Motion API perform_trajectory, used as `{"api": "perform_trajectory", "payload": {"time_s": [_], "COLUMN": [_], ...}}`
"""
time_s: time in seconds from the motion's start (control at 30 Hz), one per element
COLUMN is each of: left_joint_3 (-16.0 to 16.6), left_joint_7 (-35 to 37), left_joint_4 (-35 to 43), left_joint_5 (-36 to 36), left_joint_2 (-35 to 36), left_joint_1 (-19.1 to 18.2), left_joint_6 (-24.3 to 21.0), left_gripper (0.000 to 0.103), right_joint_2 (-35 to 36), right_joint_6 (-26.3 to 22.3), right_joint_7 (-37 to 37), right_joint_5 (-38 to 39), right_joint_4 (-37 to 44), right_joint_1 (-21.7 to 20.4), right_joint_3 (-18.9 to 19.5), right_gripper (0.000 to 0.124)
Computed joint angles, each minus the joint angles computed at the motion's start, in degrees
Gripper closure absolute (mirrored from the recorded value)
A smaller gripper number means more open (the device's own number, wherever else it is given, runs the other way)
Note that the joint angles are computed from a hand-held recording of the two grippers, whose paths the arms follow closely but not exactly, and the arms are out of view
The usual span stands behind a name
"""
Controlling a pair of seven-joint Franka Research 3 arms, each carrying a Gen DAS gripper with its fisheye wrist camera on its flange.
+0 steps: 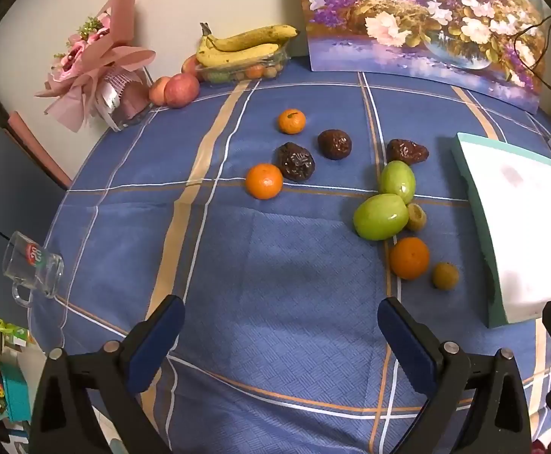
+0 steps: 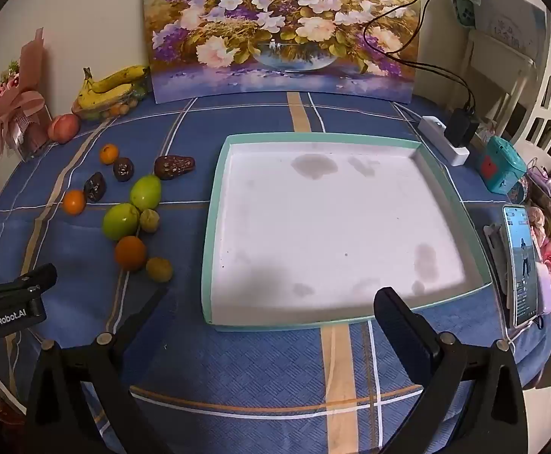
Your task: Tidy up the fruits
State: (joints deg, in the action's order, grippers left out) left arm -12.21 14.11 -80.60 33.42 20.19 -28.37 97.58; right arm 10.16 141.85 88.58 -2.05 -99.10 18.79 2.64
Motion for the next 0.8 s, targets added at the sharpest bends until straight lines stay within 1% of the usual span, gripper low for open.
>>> {"api": "perform_trajectory", "payload": {"time_s": [0.2, 0.23, 0.27, 0.37, 0.8], "left_joint_3": [0.3, 0.5, 0.3, 0.2, 0.4], "left_joint_7": [0.5, 0.8, -0.1, 0.0, 0.0], "left_joint_4": [2.7, 2.8, 0.8, 1.9, 3.0], "left_joint_5": [0.1, 0.3, 0.8, 1.0, 1.9], "left_joint_2": [1.8, 1.2, -0.2, 0.3, 1.0], "left_joint_1": [-0.4, -0.6, -0.6, -0.7, -1.3], "left_joint_6": [-1.2, -1.1, -0.7, -1.3, -2.6], "left_gripper": [0.000, 0.000, 0.000, 0.000, 0.000], "right_joint_2": [0.8, 0.5, 0.5, 0.6, 1.2], "right_joint_6": [-0.2, 0.1, 0.3, -0.3, 0.4], "right_joint_7": [-0.5, -0.5, -0.7, 0.0, -0.2], "right_joint_5": [0.4, 0.4, 0.5, -0.7, 0.3], "right_joint_4": [1.0, 0.5, 0.4, 0.8, 0.6], "right_joint_1": [0.0, 0.0, 0.0, 0.4, 0.3], "right_joint_3": [0.0, 0.0, 0.0, -0.1, -0.1], "right_gripper": [0.021, 0.021, 0.021, 0.021, 0.021]}}
